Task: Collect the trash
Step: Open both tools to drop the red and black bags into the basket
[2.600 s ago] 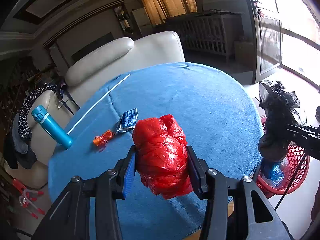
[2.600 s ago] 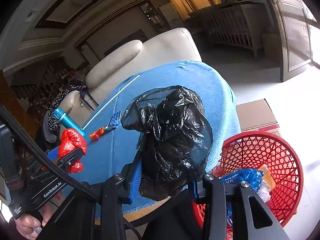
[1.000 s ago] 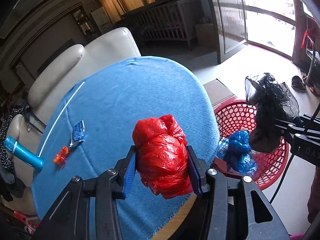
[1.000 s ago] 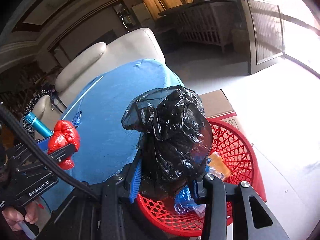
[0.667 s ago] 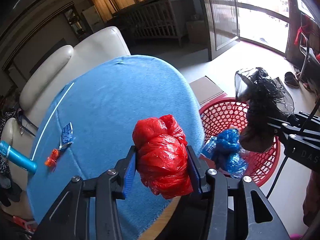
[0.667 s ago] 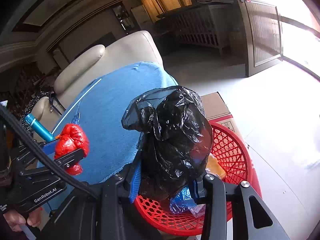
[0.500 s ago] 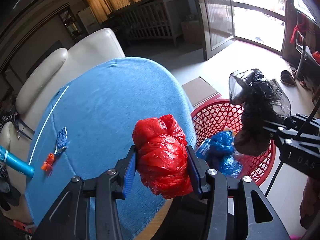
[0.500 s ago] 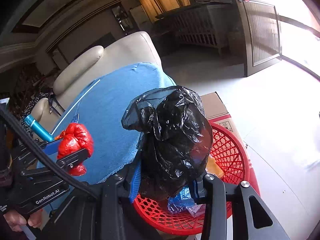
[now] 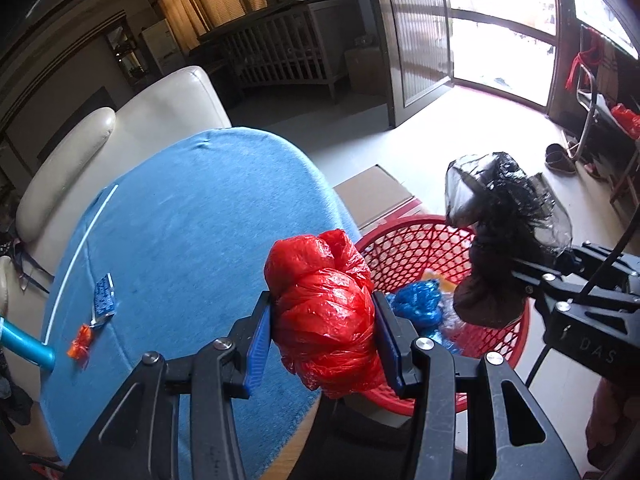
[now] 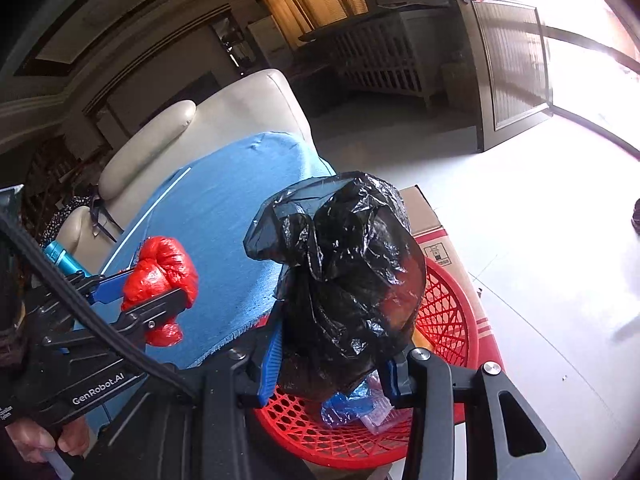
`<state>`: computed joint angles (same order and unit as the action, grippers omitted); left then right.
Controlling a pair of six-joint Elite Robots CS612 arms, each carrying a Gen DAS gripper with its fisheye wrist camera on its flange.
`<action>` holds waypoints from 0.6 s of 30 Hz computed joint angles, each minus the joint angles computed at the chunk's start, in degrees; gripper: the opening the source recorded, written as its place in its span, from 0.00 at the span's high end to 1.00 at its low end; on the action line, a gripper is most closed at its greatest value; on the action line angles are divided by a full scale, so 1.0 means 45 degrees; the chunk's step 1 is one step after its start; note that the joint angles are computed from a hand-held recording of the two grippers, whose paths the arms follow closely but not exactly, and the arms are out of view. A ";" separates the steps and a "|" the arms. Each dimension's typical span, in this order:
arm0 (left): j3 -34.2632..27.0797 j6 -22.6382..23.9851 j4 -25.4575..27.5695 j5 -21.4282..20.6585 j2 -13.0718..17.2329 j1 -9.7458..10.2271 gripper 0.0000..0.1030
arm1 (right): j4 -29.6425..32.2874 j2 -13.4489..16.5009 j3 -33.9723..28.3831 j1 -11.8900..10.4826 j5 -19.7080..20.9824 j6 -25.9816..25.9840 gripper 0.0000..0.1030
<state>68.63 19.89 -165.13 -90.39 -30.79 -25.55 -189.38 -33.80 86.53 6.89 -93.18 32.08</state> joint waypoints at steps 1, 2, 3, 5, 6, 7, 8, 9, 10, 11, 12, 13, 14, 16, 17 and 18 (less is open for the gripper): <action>-0.0015 -0.0038 0.0026 -0.0161 0.0001 0.0009 0.52 | 0.0030 -0.0010 0.0007 -0.0004 -0.0018 0.0026 0.58; -0.0027 -0.0068 0.0055 -0.0306 -0.0001 0.0022 0.52 | 0.0045 -0.0016 0.0008 -0.0006 -0.0044 0.0063 0.58; -0.0037 -0.0093 0.0086 -0.0483 -0.0002 0.0043 0.52 | 0.0059 -0.0027 0.0017 -0.0009 -0.0075 0.0129 0.57; -0.0028 -0.0129 0.0090 -0.0799 -0.0009 0.0081 0.52 | 0.0109 -0.0036 -0.0006 -0.0011 -0.0090 0.0249 0.56; -0.0011 -0.0137 0.0073 -0.0874 -0.0020 0.0084 0.50 | 0.0125 -0.0045 0.0000 -0.0016 -0.0095 0.0323 0.56; 0.0015 -0.0136 0.0027 -0.0973 -0.0034 0.0101 0.47 | 0.0133 -0.0050 0.0005 -0.0016 -0.0084 0.0394 0.54; 0.0040 -0.0148 -0.0038 -0.1007 -0.0045 0.0114 0.45 | 0.0156 -0.0051 -0.0003 -0.0019 -0.0038 0.0503 0.52; 0.0071 -0.0183 -0.0128 -0.1007 -0.0056 0.0124 0.42 | 0.0129 -0.0051 0.0010 -0.0043 0.0074 0.0636 0.51; 0.0088 -0.0241 -0.0209 -0.1047 -0.0065 0.0151 0.41 | 0.0106 -0.0051 0.0022 -0.0059 0.0148 0.0722 0.50; 0.0085 -0.0281 -0.0220 -0.1110 -0.0071 0.0174 0.41 | 0.0113 -0.0051 0.0012 -0.0066 0.0206 0.0778 0.50; 0.0073 -0.0334 -0.0216 -0.1165 -0.0070 0.0194 0.40 | 0.0058 -0.0057 0.0040 -0.0081 0.0293 0.0804 0.48; 0.0074 -0.0398 -0.0230 -0.1164 -0.0077 0.0214 0.40 | 0.0003 -0.0054 0.0045 -0.0088 0.0365 0.0817 0.48; 0.0071 -0.0441 -0.0244 -0.1126 -0.0076 0.0219 0.40 | -0.0062 -0.0049 0.0052 -0.0093 0.0419 0.0818 0.47; 0.0073 -0.0553 -0.0246 -0.1085 -0.0081 0.0268 0.40 | -0.0078 -0.0056 0.0044 -0.0072 0.0379 0.0773 0.47; 0.0088 -0.0645 -0.0231 -0.1096 -0.0090 0.0312 0.40 | -0.0084 -0.0059 0.0040 -0.0064 0.0360 0.0758 0.47; 0.0115 -0.0708 -0.0238 -0.1086 -0.0100 0.0336 0.40 | -0.0107 -0.0055 0.0036 -0.0059 0.0364 0.0759 0.47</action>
